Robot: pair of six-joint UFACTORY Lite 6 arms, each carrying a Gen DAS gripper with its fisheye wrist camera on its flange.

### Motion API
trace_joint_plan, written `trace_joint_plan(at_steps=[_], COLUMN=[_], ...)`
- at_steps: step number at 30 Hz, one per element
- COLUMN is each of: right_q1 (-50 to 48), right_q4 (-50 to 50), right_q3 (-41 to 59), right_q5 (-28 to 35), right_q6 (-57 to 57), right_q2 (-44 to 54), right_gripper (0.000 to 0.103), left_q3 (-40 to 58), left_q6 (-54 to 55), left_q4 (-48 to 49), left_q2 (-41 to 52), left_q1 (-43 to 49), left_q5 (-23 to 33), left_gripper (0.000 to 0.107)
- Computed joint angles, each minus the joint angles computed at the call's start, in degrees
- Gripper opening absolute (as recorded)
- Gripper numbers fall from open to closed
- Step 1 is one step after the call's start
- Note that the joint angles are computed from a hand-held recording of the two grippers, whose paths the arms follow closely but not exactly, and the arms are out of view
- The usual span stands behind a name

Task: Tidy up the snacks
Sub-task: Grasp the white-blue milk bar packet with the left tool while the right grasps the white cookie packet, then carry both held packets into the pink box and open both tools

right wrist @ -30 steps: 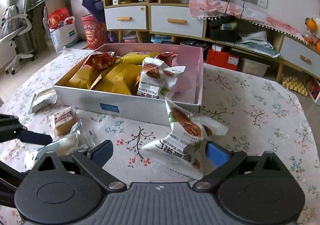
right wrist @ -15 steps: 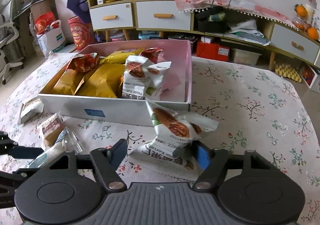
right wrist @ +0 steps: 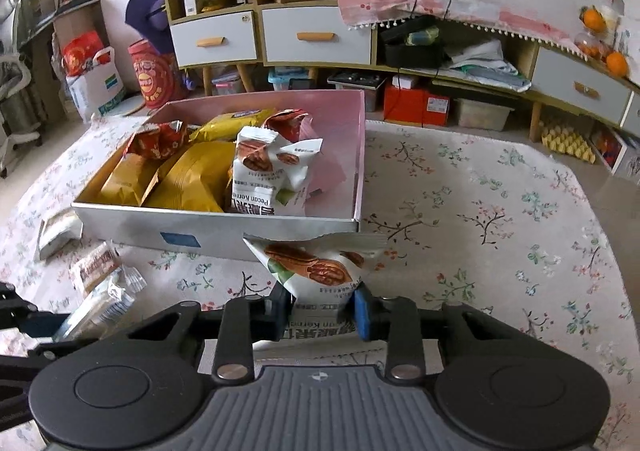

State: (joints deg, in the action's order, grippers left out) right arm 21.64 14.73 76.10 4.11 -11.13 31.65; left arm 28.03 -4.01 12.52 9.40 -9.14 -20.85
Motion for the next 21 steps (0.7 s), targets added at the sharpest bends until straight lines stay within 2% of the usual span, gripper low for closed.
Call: trace_joint_plan(at_steps=[3,9,14,18,21], right_q1=[0.2,0.5,1.1,1.2,1.1], right_q4=[-11.4,-13.1,-20.1,-17.6,-11.6], right_q3=[-0.1,-2.1,-3.6,-4.6,-4.1], right_q5=[0.8,0.7,0.6,0.4,0.7], right_q6=[11.1,11.6,17.9,15.9,11.0], right_q2=[-0.7,-3.7,-6.4,-9.0,-10.2], right_gripper=[0.012,0.012,0.012,0.012,0.012], left_q3=[-0.1,-0.6,-1.5,-1.4,-0.4], left_q6=[-0.7,-1.9,-3.5,-9.2,-9.2], left_q4=[0.7,1.0,2.1,6.9,5.8], left_q2=[-0.5,-2.3,-5.7,-9.2,-11.2], left_q1=[0.0,-0.4,-0.4,1.2,1.6], left_q5=[0.5,1.6,2.9,4.3,5.1], left_gripper=[0.016,0.016,0.016,0.016,0.015])
